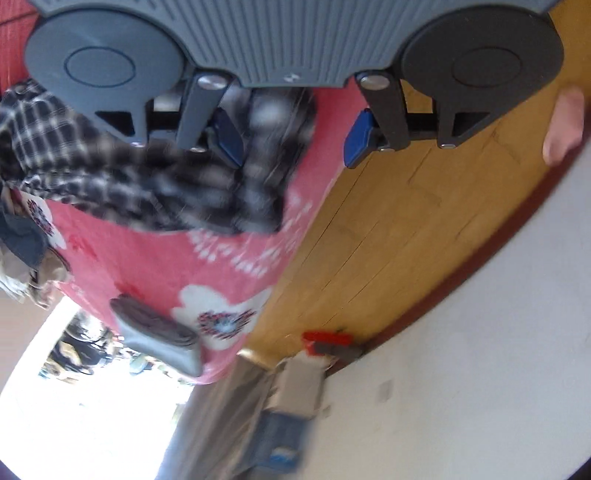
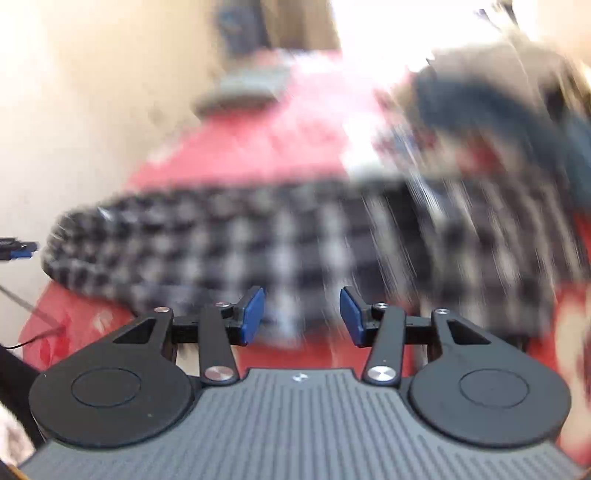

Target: Fold clothes

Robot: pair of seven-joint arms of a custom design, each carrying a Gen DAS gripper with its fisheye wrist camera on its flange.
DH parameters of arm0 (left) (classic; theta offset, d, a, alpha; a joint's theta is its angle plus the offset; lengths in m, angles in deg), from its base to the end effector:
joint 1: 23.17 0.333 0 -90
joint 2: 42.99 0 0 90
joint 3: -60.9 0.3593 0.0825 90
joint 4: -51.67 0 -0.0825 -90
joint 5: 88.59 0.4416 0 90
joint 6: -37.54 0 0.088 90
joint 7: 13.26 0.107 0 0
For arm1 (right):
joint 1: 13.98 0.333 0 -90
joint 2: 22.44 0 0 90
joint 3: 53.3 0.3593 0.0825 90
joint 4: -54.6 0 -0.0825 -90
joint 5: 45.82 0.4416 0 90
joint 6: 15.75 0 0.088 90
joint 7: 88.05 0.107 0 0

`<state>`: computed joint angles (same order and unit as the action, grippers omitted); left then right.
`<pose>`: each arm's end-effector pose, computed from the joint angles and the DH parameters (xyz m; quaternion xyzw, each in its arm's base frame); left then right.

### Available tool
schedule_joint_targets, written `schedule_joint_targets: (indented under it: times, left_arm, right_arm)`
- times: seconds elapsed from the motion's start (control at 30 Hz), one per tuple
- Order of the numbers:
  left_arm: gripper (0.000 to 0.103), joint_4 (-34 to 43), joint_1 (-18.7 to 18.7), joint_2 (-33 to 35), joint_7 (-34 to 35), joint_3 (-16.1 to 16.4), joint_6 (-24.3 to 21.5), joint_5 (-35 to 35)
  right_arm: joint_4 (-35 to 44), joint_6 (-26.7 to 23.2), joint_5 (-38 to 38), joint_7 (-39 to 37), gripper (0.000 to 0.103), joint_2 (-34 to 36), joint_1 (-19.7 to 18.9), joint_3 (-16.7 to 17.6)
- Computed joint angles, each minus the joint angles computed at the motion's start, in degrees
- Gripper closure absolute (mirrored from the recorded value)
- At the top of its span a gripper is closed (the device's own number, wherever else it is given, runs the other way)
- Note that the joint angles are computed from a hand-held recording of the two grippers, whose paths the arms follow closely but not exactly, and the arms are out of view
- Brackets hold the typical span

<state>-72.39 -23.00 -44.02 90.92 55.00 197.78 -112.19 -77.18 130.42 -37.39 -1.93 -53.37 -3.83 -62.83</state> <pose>0.6226 -0.0440 0.4869 -0.6638 0.6677 -0.2995 0.1543 0.4761 -0.0141 0.6644 -0.6432 0.6576 -0.2029 0.3358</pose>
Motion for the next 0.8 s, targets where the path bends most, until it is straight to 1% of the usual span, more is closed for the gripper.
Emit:
schedule_joint_targets:
  times: [0.07,0.1,0.17,0.23,0.27,0.3,0.37,0.4,0.43,0.47,0.5,0.57,0.6,0.63,0.73,0.8]
  left_arm:
    - [0.043,4.3,-1.2,3.5,5.3,-1.2,-0.6,1.4]
    - [0.043,6.2,-1.8,5.1,8.3,-1.8,-1.2,3.0]
    - [0.042,8.5,-3.4,7.8,13.7,-2.7,-1.5,9.6]
    - [0.042,8.8,-5.0,9.7,18.3,-3.1,0.1,15.6]
    - [0.042,8.3,-6.0,10.3,19.5,-2.8,1.5,19.0]
    - [0.042,7.9,-7.1,10.9,19.0,-2.0,3.2,22.9]
    - [0.044,7.7,-9.5,12.4,16.4,0.2,5.9,30.2]
    - [0.046,7.9,-10.9,13.1,13.9,1.8,6.5,33.8]
    - [0.051,8.3,-11.8,13.8,11.3,3.0,6.7,36.0]
    - [0.058,8.9,-12.1,14.4,9.2,3.5,6.5,36.7]
    - [0.061,9.5,-12.5,15.1,7.2,4.0,6.3,37.4]
    - [0.07,10.2,-11.4,15.9,5.1,3.2,6.3,35.1]
    - [0.073,10.3,-10.9,16.0,4.4,2.8,6.6,33.8]
    - [0.078,10.3,-10.5,15.9,3.6,2.6,6.9,32.6]
    - [0.085,10.6,-9.6,15.8,1.6,1.9,6.8,29.7]
    - [0.087,10.9,-9.6,15.9,0.0,2.0,6.4,28.8]
  right_arm:
    - [2.6,6.3,4.4,-9.1,0.059,5.3,6.6,-3.2]
    - [4.7,8.1,6.8,-15.0,0.059,8.5,9.7,-4.8]
    - [9.4,10.2,11.6,-27.6,0.059,15.3,14.7,-7.1]
    - [13.0,10.7,17.0,-39.6,0.061,20.5,18.1,-8.2]
    - [14.1,11.0,19.0,-44.4,0.061,22.3,19.0,-8.1]
    - [15.3,11.2,20.8,-48.7,0.061,24.3,19.4,-7.8]
    - [18.1,11.4,24.0,-57.1,0.06,28.4,19.7,-6.7]
    - [19.3,11.0,25.4,-60.6,0.06,30.2,19.4,-6.0]
    - [20.2,10.0,26.6,-63.5,0.06,31.4,18.8,-5.2]
    - [21.0,9.4,27.2,-65.5,0.061,32.7,18.2,-4.4]
    - [21.7,9.2,27.0,-66.5,0.061,33.9,17.6,-3.6]
    - [22.7,9.6,24.9,-65.7,0.071,35.8,16.5,-2.3]
    - [23.6,9.3,24.4,-64.8,0.089,36.8,15.8,-1.7]
    - [24.4,9.1,24.4,-64.0,0.098,37.6,15.0,-1.2]
    - [26.3,10.5,30.4,-65.7,0.1,39.2,12.0,1.7]
    - [28.6,10.0,33.8,-65.9,0.1,40.8,9.7,3.4]
